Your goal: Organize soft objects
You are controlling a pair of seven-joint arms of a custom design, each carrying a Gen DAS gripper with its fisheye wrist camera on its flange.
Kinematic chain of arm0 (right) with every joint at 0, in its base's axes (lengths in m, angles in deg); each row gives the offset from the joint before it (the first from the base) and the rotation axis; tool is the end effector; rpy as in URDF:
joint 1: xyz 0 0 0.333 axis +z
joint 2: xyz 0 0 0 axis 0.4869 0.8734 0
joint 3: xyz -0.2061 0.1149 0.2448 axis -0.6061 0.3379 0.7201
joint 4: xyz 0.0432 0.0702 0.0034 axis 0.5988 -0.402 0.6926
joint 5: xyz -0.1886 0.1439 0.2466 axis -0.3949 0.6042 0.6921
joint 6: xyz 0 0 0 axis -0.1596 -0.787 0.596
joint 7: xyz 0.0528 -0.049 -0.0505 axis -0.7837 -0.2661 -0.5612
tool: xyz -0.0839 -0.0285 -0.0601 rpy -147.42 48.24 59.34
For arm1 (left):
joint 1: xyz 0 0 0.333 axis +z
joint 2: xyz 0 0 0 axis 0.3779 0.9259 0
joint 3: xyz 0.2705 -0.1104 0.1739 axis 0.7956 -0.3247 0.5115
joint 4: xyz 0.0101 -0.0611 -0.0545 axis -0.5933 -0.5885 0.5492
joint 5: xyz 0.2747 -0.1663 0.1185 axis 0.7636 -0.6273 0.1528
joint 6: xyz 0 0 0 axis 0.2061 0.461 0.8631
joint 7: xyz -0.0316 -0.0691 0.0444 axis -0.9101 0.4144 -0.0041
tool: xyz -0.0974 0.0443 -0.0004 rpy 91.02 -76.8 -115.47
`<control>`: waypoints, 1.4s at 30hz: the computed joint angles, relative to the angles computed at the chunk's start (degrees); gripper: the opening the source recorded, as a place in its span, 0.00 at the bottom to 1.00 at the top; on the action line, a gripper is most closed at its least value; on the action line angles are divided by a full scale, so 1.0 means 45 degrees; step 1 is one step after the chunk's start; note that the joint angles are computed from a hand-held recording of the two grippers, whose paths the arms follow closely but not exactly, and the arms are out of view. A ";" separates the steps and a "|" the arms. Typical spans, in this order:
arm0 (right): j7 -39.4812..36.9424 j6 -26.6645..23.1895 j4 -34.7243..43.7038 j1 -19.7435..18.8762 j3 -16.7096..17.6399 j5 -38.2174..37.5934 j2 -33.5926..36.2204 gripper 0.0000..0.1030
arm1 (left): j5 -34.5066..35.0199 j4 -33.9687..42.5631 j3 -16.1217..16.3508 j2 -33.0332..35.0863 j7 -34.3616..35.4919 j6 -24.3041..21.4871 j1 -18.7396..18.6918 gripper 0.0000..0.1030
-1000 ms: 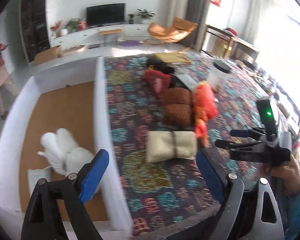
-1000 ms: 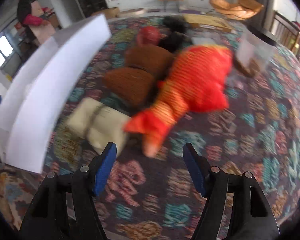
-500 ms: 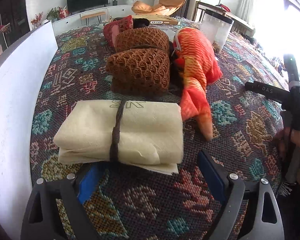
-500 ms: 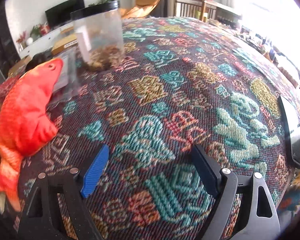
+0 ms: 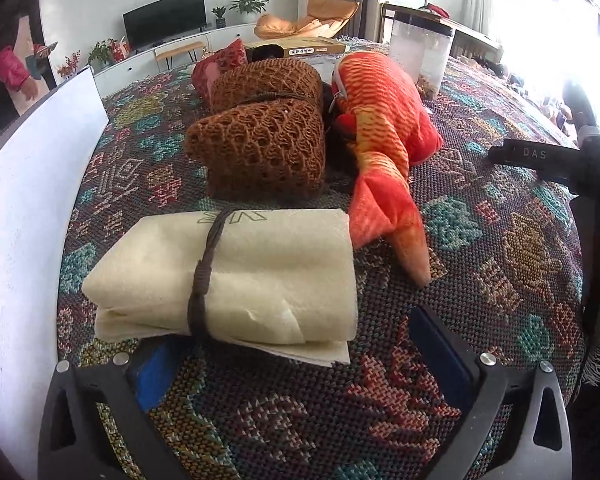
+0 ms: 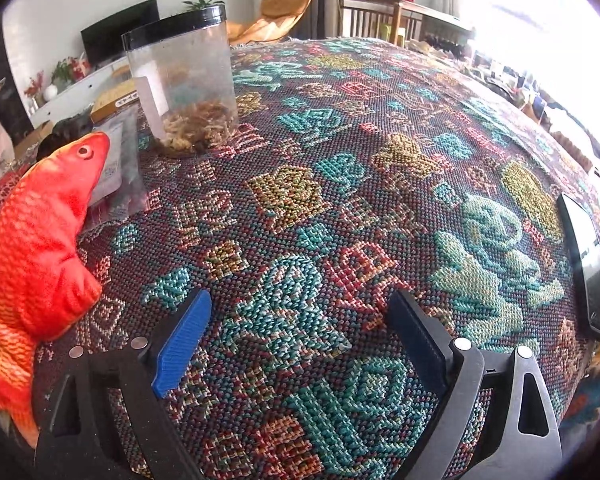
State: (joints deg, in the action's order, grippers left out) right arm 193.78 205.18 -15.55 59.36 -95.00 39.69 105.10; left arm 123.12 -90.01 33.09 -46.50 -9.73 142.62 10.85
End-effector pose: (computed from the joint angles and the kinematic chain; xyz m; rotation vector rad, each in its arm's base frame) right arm 0.7223 0.3627 0.4316 -1.8589 1.8355 -0.6072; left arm 0.5505 -0.2035 0.4416 -1.9288 1.8107 -0.5981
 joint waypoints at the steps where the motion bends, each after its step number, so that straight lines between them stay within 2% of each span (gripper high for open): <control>1: -0.0045 -0.0125 0.0257 -0.0029 0.0006 0.0029 0.0126 0.90 | 0.0031 -0.0025 0.0017 -0.0012 -0.0039 0.0013 -0.0007 1.00; 42: 0.0059 0.0121 -0.0284 0.0036 -0.0010 -0.0056 -0.0149 0.90 | 0.0096 -0.0024 0.0023 0.0008 -0.0108 0.0024 -0.0010 1.00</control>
